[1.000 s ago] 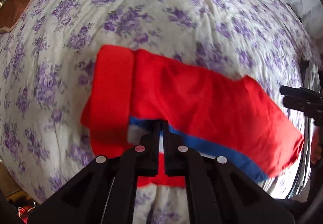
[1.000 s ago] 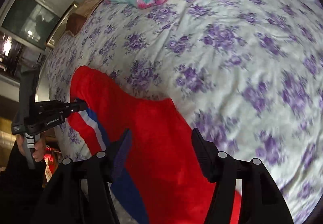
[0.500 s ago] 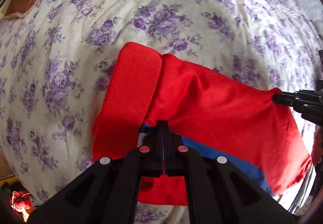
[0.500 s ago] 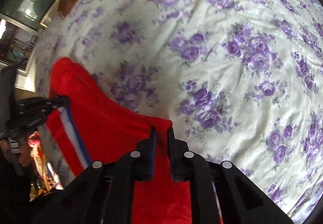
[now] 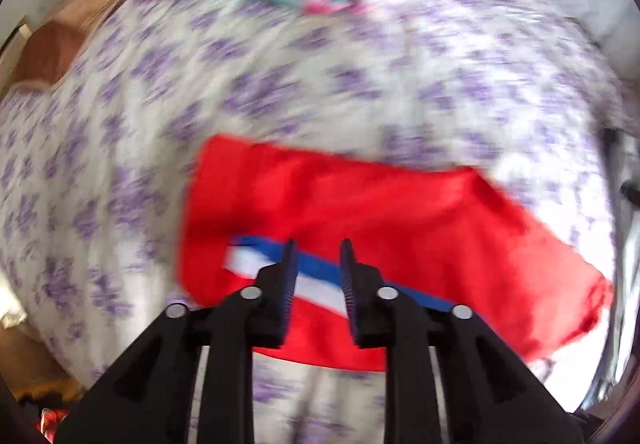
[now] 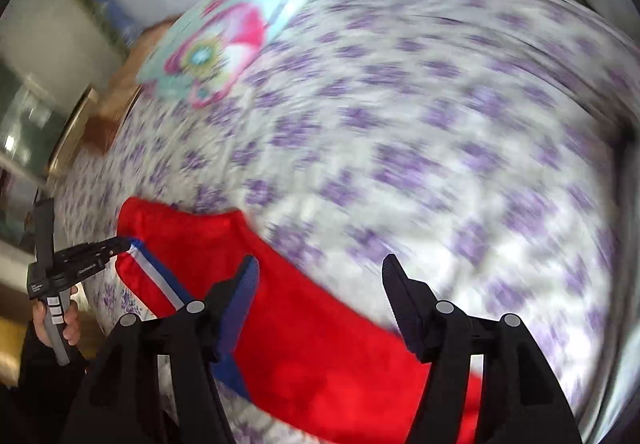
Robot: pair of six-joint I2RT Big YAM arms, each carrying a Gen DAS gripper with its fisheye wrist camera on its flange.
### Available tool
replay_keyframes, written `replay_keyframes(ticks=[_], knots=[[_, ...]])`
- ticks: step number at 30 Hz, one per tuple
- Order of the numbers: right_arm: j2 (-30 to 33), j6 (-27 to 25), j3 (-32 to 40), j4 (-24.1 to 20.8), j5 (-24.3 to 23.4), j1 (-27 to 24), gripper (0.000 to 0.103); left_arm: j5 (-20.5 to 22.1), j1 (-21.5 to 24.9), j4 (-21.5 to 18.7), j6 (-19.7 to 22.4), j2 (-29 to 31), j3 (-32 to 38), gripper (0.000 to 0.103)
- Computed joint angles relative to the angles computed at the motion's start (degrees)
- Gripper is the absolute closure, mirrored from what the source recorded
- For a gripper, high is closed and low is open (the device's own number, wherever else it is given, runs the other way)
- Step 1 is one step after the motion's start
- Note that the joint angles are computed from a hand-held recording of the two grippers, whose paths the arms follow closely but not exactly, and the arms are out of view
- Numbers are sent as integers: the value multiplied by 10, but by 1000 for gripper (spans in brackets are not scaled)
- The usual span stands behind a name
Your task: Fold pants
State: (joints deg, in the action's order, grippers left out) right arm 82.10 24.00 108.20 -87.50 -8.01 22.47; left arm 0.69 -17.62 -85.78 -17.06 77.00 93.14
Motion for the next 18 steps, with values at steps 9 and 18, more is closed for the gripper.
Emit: replay_keyframes(ticks=[9,18], knots=[[-326,242,-293,-37,-1,-115,35,159,-192,15,2,99,79,67],[-473,417,-497,110,-145,-167,35,153,-283,-9,19,153,77,67]])
